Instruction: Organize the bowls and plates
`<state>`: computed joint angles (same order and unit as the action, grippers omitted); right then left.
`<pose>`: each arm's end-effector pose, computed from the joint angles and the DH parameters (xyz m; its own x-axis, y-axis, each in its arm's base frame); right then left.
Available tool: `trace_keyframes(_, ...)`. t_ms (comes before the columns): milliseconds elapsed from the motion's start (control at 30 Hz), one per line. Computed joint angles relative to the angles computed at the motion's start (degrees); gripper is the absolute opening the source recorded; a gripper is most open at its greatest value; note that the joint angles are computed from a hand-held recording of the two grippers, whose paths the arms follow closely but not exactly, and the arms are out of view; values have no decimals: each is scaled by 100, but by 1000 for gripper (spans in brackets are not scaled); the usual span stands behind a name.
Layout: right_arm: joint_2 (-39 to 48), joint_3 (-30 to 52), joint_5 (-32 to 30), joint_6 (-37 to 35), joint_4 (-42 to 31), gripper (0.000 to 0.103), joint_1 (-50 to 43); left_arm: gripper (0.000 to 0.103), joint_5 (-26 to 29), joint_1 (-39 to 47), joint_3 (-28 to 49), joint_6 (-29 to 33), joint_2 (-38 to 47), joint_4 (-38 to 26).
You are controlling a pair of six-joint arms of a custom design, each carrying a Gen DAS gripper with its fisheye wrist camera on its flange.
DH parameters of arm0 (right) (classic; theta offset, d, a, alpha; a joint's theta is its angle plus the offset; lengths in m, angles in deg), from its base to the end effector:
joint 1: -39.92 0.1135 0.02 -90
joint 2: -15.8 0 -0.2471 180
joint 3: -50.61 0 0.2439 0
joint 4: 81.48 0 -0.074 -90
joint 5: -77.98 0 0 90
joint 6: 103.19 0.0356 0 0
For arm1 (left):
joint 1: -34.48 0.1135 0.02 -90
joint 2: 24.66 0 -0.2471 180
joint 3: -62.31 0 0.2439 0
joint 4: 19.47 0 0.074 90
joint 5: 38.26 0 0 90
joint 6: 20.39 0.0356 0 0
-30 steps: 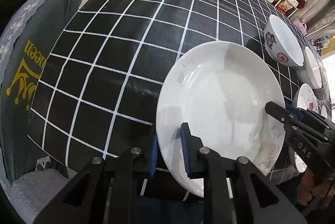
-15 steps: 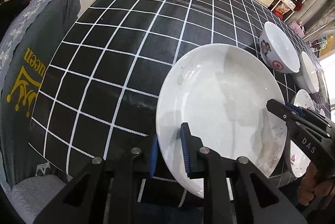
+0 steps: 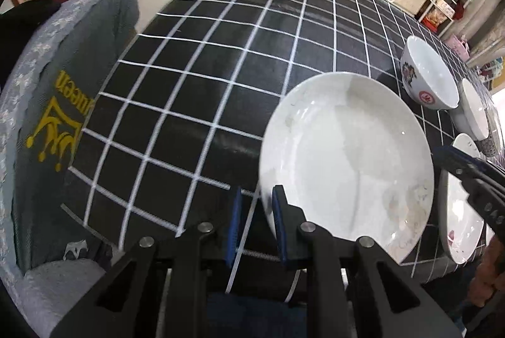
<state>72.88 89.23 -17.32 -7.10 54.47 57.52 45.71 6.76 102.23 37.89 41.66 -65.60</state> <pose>0.1587 0.0538 0.1466 -0.8770 -0.1674 -0.4503 -0.2501 0.9594 0.1304 0.1541 -0.0767 0.1270 -0.9468 -0.0931 -0.3080 -0.0742 0.9946 -0.0726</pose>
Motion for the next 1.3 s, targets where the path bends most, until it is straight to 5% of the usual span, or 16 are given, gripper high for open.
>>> trace_keyframes(333, -2021, 161, -803, -1311, -2009, 22, -2050, 18, -557, -1723, 855, -1110, -983, -1394)
trace_keyframes(567, -1754, 472, -2078, -3869, -3001, 22, -5256, 18, -522, -3042, 1432, -1737, -34, -704)
trace_keyframes(867, -208, 687, -2295, -5669, -2499, 22, -7190, 18, -150, -3558, 2008, -1805, 1897, 558)
trace_keyframes(1300, 1354, 803, -1954, -5308, -1067, 22, -6737, 18, 340, -3464, 2390, -1473, 3140, 1267)
